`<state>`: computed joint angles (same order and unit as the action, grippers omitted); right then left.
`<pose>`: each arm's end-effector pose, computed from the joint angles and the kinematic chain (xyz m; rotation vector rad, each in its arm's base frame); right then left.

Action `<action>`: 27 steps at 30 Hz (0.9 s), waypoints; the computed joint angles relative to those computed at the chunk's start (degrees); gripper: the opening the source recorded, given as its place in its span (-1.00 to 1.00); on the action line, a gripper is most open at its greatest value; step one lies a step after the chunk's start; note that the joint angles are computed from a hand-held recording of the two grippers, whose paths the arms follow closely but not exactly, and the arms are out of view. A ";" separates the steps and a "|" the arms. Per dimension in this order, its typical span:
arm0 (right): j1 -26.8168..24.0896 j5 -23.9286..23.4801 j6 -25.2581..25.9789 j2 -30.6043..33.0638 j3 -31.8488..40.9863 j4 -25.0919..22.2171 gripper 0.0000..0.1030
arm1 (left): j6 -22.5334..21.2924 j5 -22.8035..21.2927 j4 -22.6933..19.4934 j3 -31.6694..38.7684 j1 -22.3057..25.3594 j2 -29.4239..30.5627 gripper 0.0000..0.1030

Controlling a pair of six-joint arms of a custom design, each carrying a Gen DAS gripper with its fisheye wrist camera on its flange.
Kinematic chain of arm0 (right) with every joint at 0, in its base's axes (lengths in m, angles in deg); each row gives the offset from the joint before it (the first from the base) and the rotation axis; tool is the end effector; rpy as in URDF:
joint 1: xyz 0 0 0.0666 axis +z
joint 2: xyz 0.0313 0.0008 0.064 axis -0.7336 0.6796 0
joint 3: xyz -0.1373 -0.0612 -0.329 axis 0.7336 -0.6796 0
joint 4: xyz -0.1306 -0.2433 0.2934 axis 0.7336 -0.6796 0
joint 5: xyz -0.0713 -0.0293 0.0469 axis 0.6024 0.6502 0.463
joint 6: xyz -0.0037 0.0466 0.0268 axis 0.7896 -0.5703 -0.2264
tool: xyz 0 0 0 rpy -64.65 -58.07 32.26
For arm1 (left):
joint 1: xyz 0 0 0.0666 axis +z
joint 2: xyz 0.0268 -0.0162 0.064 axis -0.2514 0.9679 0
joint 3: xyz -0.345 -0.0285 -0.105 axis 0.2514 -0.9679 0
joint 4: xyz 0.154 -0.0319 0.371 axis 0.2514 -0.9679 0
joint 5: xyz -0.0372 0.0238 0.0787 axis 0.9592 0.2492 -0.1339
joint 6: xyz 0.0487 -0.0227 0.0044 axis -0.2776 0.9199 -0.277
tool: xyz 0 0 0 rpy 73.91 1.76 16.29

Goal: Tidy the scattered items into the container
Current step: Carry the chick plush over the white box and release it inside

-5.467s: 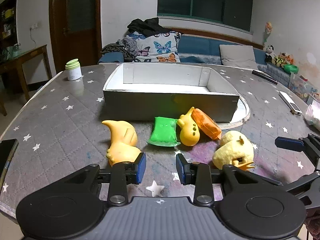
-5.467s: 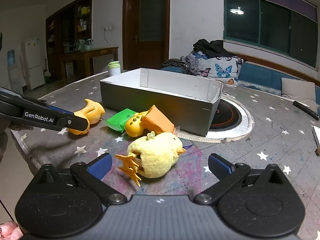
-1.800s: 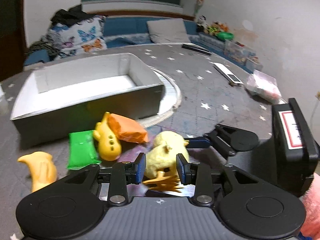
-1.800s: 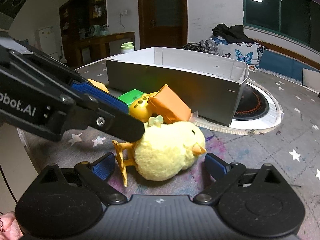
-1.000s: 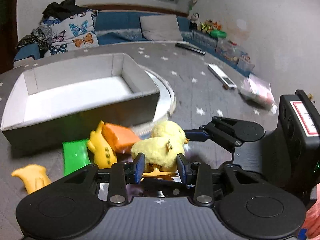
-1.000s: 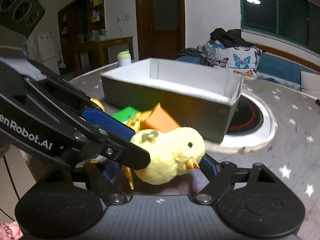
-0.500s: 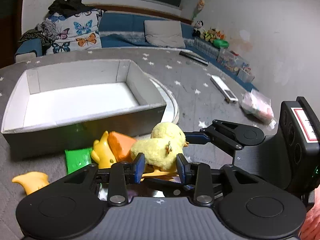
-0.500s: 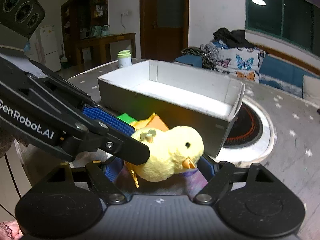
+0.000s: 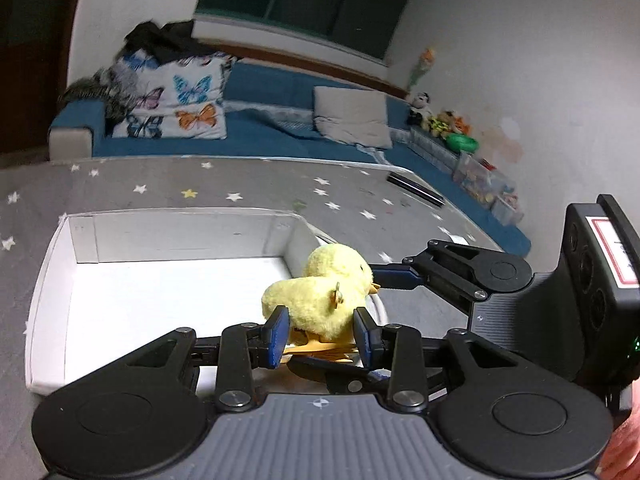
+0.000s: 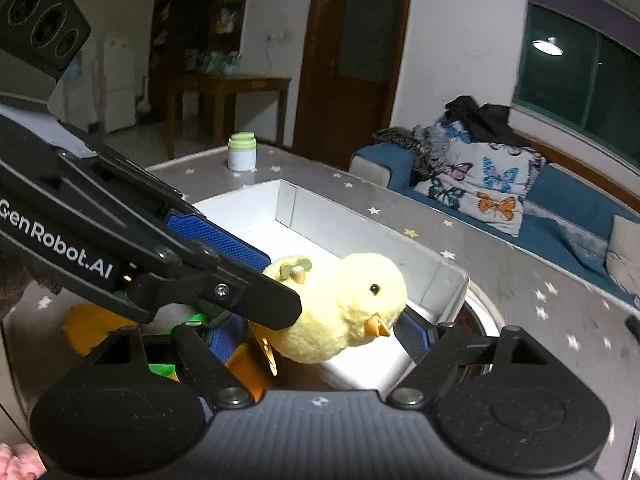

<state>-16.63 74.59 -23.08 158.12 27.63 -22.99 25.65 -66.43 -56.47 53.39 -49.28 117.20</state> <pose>0.4416 0.2606 0.4358 -0.7549 2.0728 0.2207 0.4620 -0.3263 0.4518 0.3779 2.2782 -0.6448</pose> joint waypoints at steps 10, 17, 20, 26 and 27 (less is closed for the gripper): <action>-3.68 -6.48 5.92 17.83 21.19 -16.66 0.57 | 7.61 8.70 -5.45 9.71 5.89 10.90 -0.27; -3.99 -6.84 8.10 24.39 28.37 -24.48 0.58 | 9.67 12.11 -7.16 11.41 7.21 13.75 -0.27; -4.42 -7.91 7.39 25.19 29.41 -26.40 0.61 | 10.29 13.40 -7.04 11.46 7.52 14.13 -0.27; -4.97 -8.74 6.45 24.81 28.77 -27.13 0.68 | 10.88 14.50 -6.36 11.00 7.75 13.96 -0.27; -4.97 -8.56 6.34 24.53 28.39 -26.89 0.68 | 10.88 14.71 -6.00 10.32 7.87 13.44 -0.27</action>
